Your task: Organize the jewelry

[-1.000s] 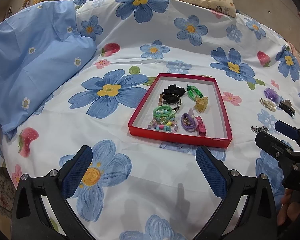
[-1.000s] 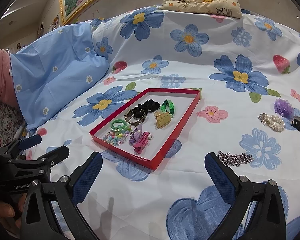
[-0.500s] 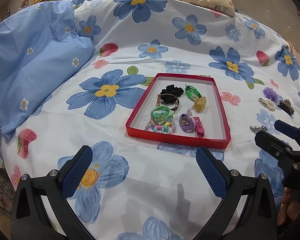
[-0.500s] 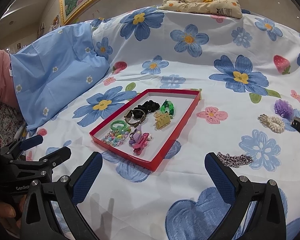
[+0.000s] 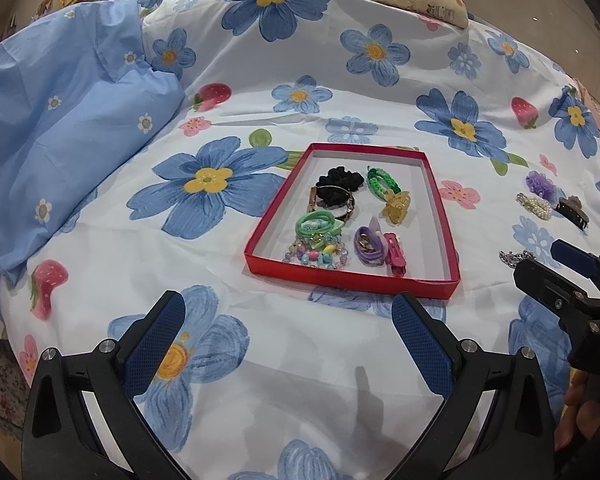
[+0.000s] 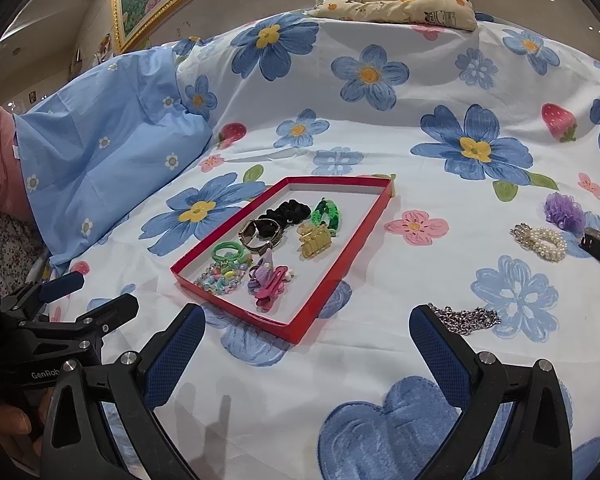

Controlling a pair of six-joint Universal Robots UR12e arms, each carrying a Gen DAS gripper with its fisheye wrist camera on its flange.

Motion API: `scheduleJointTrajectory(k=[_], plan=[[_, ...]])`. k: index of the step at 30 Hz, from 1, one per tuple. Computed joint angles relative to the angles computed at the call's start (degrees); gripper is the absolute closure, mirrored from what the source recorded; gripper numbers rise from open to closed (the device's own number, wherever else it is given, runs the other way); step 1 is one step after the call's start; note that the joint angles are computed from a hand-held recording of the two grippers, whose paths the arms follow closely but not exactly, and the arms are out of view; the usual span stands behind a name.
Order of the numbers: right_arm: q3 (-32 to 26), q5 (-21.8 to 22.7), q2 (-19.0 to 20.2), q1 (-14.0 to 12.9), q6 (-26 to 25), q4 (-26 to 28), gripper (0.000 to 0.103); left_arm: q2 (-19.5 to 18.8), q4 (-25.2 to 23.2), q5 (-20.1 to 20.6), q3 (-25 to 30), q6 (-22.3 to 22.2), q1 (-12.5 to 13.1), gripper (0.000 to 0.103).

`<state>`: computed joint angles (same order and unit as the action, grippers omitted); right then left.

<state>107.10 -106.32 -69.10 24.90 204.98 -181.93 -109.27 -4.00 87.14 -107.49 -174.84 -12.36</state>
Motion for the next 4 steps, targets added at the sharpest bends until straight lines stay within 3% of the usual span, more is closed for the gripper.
scheduleJointTrajectory(k=[4], plan=[[0.4, -0.02, -0.25, -0.42, 1.19, 0.41, 0.0, -0.26, -1.02, -0.64, 0.48, -0.18, -0.16, 0.0]])
